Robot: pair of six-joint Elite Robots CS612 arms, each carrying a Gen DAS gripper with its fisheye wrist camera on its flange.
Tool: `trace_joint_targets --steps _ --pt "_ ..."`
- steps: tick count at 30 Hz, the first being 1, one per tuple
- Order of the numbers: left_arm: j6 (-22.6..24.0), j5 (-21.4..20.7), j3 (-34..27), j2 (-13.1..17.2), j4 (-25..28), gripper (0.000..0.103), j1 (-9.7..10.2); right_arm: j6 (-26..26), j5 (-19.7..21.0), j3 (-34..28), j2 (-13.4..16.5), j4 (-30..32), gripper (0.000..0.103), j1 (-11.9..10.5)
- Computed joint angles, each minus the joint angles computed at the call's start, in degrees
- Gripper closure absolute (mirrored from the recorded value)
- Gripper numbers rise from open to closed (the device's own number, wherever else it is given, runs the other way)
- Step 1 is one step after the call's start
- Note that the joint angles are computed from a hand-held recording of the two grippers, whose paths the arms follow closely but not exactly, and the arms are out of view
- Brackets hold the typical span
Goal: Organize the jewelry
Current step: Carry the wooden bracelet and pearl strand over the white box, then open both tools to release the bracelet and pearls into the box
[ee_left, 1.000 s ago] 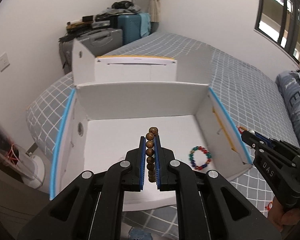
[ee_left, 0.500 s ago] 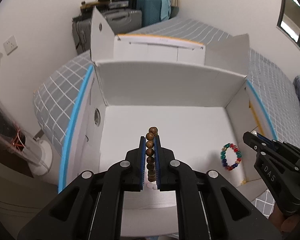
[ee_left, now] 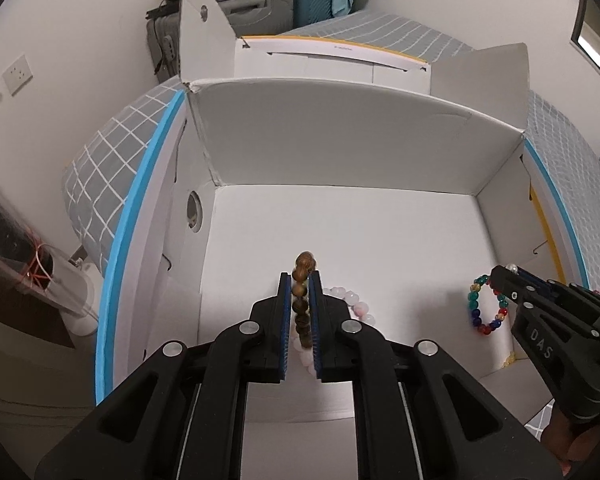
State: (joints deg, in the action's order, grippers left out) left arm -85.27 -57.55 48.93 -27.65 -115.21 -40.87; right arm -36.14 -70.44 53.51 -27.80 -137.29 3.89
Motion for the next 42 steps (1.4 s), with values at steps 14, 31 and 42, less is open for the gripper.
trace_joint_targets --steps 14,31,42 --pt "-4.1 5.0 2.2 -2.1 2.5 0.027 -1.18 0.2 4.3 3.6 -1.9 -6.2 0.030 -0.7" --pt "-0.3 9.1 -0.3 -1.4 1.1 0.006 -2.49 6.9 6.5 7.9 -4.7 -14.4 0.012 -3.7" --pt "7.0 9.8 -9.2 3.0 -0.1 0.006 -3.45 10.0 3.3 10.3 -6.3 -18.7 0.012 -6.7"
